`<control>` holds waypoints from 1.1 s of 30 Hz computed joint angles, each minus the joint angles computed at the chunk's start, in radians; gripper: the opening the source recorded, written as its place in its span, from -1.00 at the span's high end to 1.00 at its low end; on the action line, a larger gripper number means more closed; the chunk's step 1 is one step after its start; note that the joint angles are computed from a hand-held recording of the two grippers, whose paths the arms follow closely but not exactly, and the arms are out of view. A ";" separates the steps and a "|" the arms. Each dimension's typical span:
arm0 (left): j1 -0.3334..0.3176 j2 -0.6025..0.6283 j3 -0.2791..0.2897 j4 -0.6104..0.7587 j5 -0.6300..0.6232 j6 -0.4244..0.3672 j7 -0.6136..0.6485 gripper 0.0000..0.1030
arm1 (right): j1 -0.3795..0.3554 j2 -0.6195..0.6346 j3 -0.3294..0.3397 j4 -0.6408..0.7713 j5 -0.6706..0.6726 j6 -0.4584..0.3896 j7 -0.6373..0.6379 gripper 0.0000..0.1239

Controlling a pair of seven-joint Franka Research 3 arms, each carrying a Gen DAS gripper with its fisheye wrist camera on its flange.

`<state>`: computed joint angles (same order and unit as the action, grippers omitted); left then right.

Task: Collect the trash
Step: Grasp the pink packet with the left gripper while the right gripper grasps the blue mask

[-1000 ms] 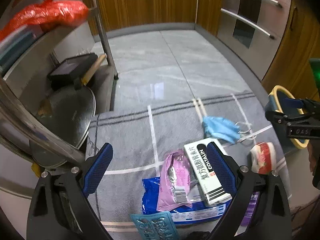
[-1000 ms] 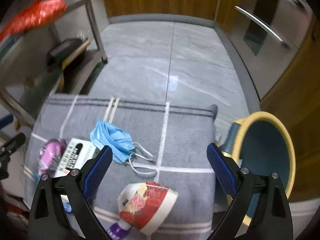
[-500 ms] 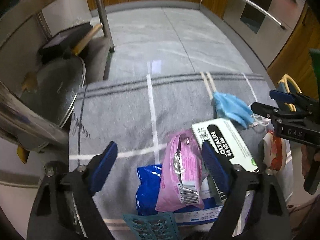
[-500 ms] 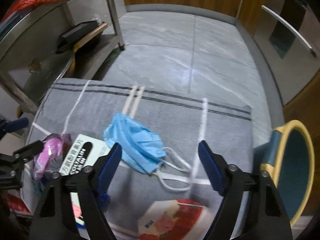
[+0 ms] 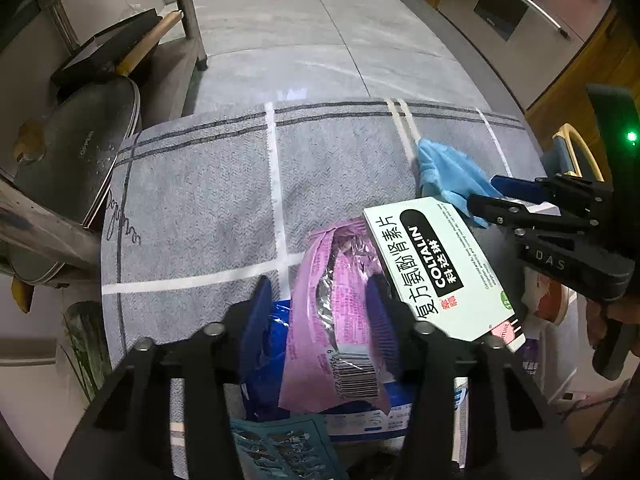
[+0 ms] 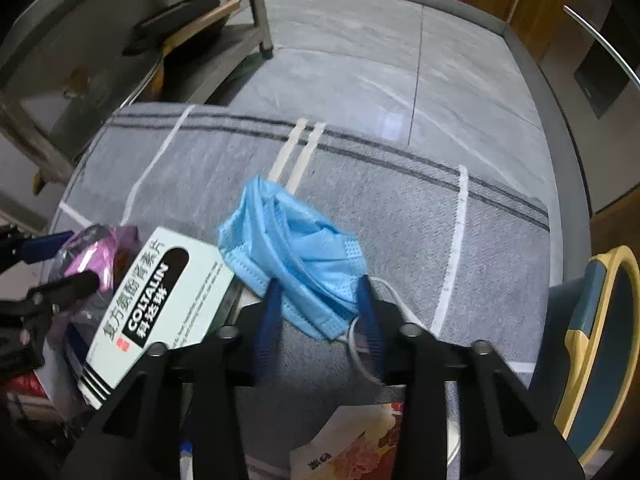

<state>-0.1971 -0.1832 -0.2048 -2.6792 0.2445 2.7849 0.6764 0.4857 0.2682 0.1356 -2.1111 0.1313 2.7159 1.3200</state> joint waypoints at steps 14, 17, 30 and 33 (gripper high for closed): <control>0.025 -0.031 -0.022 0.013 0.110 -0.044 -0.046 0.73 | -0.027 -0.040 0.011 -0.011 0.068 0.018 -0.052 0.90; 0.045 -0.054 -0.043 0.018 0.188 -0.058 -0.100 0.74 | -0.044 -0.057 0.018 -0.018 0.108 0.031 -0.078 0.90; 0.061 -0.132 -0.087 0.053 0.367 -0.083 -0.239 0.74 | -0.094 -0.171 0.005 -0.080 0.238 0.059 -0.180 0.90; 0.052 -0.128 -0.090 0.064 0.381 -0.089 -0.247 0.74 | -0.100 -0.196 -0.001 -0.100 0.247 0.063 -0.190 0.90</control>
